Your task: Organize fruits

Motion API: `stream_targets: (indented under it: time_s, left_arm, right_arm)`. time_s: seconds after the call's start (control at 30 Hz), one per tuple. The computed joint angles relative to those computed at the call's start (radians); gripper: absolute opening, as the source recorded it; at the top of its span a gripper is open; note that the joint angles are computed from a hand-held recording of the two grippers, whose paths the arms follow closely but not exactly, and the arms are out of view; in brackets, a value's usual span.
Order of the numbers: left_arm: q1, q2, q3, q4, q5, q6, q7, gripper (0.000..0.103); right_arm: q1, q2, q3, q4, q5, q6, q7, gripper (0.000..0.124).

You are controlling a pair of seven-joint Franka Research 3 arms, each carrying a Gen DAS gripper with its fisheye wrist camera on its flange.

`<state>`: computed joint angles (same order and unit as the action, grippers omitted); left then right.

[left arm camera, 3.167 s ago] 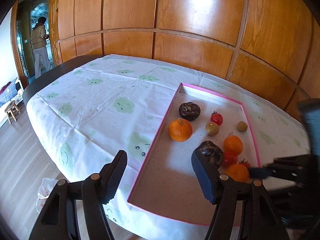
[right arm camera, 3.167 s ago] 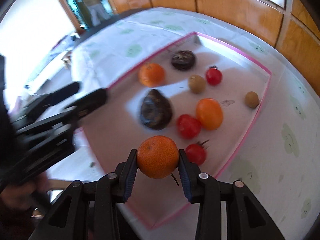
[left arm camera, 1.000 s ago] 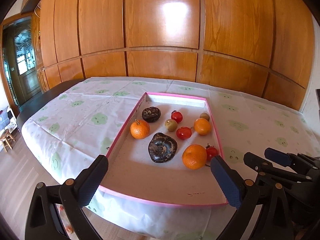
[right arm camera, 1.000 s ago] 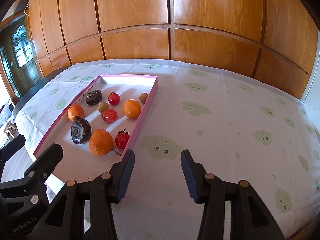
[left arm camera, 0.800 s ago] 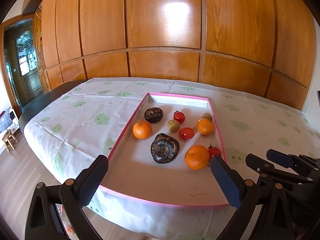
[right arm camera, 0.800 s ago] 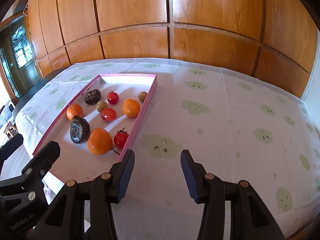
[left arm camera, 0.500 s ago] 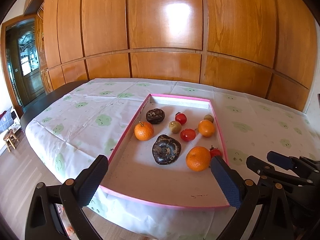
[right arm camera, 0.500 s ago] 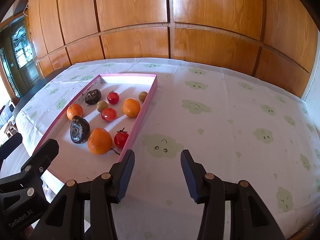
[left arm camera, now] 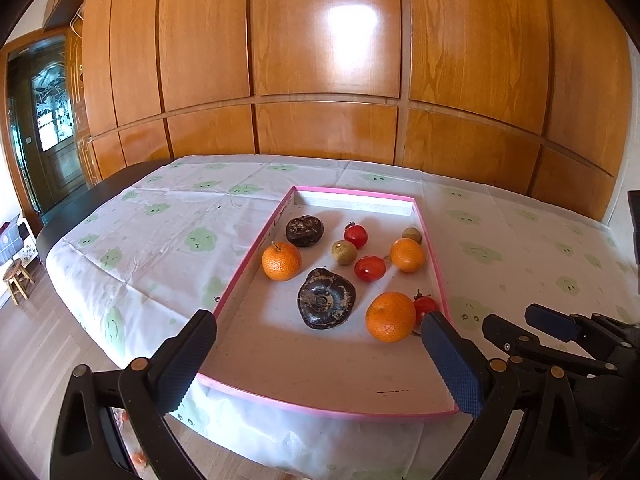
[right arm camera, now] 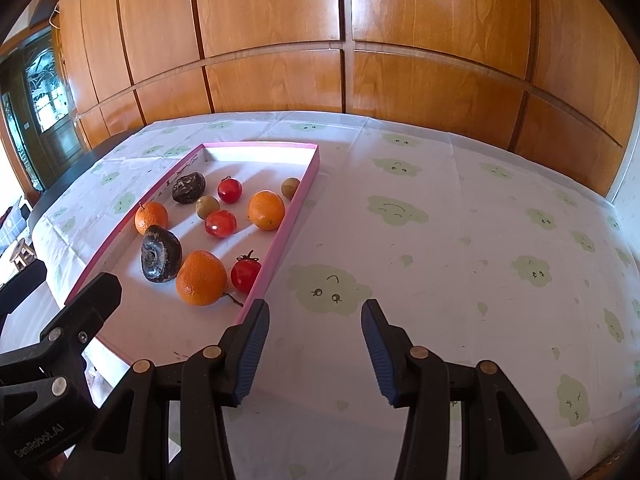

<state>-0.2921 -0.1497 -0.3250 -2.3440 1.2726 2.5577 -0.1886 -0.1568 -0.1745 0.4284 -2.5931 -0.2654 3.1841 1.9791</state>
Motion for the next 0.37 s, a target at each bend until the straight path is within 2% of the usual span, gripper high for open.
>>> stream_targets:
  time_s: [0.3, 0.37]
  left_arm:
    - [0.003, 0.013, 0.007, 0.009, -0.002, 0.018, 0.011, 0.102]
    - [0.004, 0.019, 0.010, 0.012, -0.008, 0.027, 0.026, 0.101]
  right_arm:
    - [0.013, 0.008, -0.014, 0.005, -0.008, -0.004, 0.007, 0.049]
    - [0.061, 0.015, -0.061, 0.004, 0.015, -0.003, -0.023, 0.049]
